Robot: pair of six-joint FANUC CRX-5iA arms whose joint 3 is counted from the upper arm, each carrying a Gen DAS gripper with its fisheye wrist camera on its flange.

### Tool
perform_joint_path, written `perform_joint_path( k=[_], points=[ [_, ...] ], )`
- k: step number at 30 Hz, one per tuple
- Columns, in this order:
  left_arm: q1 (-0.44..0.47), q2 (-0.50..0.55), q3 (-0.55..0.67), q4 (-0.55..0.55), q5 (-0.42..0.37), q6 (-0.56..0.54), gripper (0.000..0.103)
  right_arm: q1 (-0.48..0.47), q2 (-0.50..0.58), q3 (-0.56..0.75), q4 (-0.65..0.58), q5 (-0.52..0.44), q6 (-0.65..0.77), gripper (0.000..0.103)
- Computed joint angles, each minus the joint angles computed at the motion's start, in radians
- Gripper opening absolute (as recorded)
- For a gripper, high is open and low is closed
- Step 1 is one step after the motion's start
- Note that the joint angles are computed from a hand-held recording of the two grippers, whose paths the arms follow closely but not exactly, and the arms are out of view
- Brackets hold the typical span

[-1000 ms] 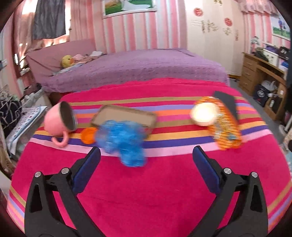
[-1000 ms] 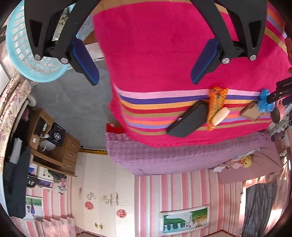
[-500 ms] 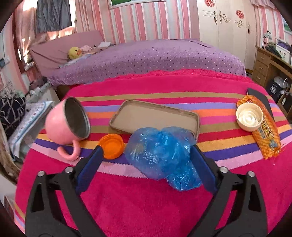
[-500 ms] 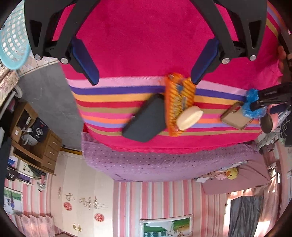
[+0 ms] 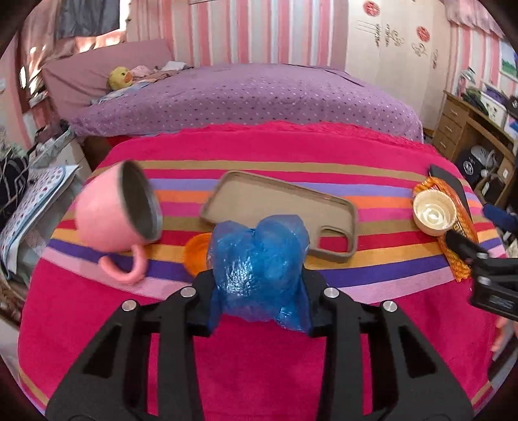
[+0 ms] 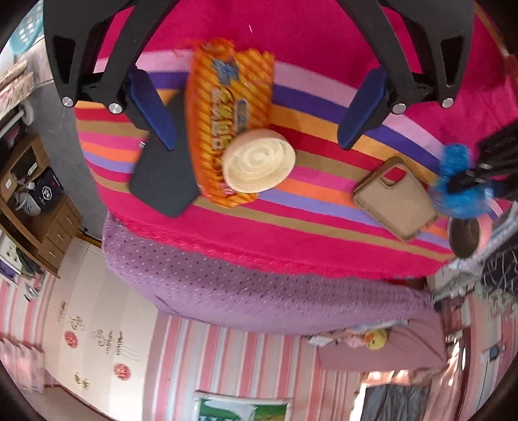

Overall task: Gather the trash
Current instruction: 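Close the left gripper on the blue plastic bag, then close the right gripper on the white round lid while the left holds the bag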

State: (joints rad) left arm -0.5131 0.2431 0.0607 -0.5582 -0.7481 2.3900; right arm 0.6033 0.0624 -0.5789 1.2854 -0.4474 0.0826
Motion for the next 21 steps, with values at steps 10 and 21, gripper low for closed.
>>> perform_joint_path(
  k=[10,21],
  points=[
    [0.023,-0.025,-0.025,-0.015,-0.032,0.073,0.035,0.060,0.153,0.174,-0.204,-0.164,0.257,0.061],
    [0.000,-0.054,-0.034,-0.025,-0.034,0.087,0.035,-0.001,-0.060,-0.049,-0.004,-0.017,0.000,0.061]
  ],
)
